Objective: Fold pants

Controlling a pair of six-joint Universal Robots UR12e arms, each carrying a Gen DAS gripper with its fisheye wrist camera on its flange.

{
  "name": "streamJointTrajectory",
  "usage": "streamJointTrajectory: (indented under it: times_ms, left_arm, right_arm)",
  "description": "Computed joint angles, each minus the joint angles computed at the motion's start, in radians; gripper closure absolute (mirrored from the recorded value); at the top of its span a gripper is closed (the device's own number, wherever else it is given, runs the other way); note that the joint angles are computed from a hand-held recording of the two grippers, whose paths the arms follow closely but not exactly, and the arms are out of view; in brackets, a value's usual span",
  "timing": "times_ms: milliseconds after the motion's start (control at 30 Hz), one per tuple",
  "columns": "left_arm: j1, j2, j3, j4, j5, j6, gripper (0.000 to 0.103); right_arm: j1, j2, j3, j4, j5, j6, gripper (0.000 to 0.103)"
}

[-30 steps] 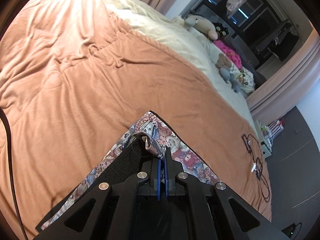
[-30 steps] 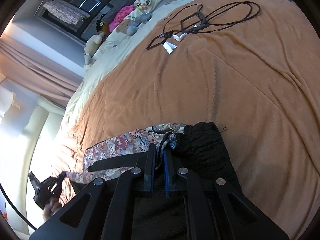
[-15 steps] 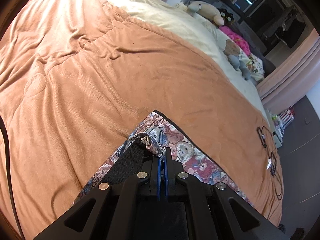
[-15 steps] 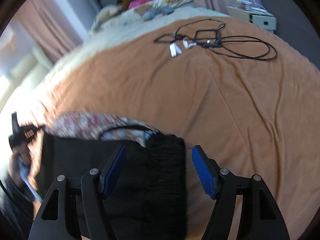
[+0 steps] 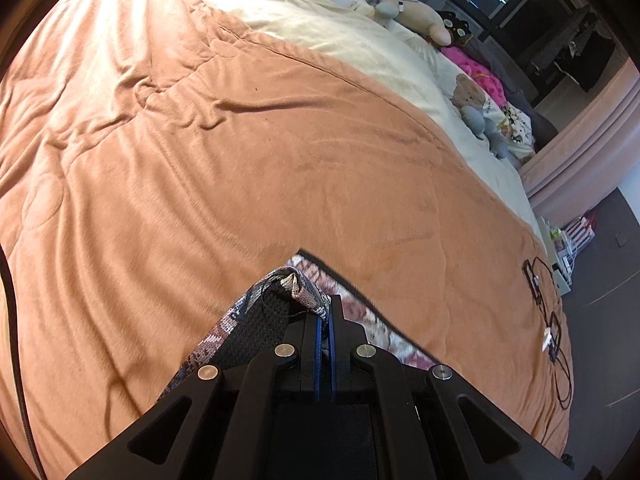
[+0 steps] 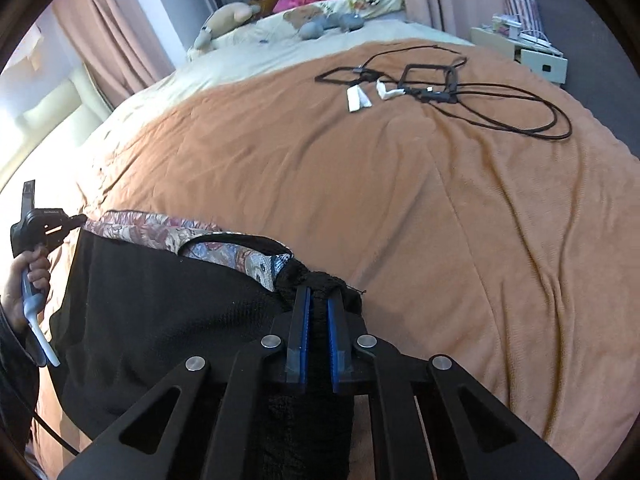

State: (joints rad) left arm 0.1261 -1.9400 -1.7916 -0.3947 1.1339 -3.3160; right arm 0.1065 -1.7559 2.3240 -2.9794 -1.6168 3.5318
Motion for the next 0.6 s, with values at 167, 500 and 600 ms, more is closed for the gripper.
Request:
streamJointTrajectory:
  times_ms: [167, 500, 600]
  left_arm:
    - [-0.012, -0.024, 0.027, 0.003, 0.011, -0.009, 0.101]
    - [-0.048, -0.062, 0.081, -0.036, 0.133, 0.045, 0.079]
    - [-0.039, -0.045, 0.061, -0.014, 0.136, 0.058, 0.036]
  right_arm:
    - [0.018, 0.008, 0.013, -0.063, -0.045, 0.025, 0.099]
    - [0.041, 0.045, -0.008, -0.042, -0.092, 0.072, 0.09]
    - [0.042, 0.026, 0.004, -0.051, -0.08, 0.07, 0.056]
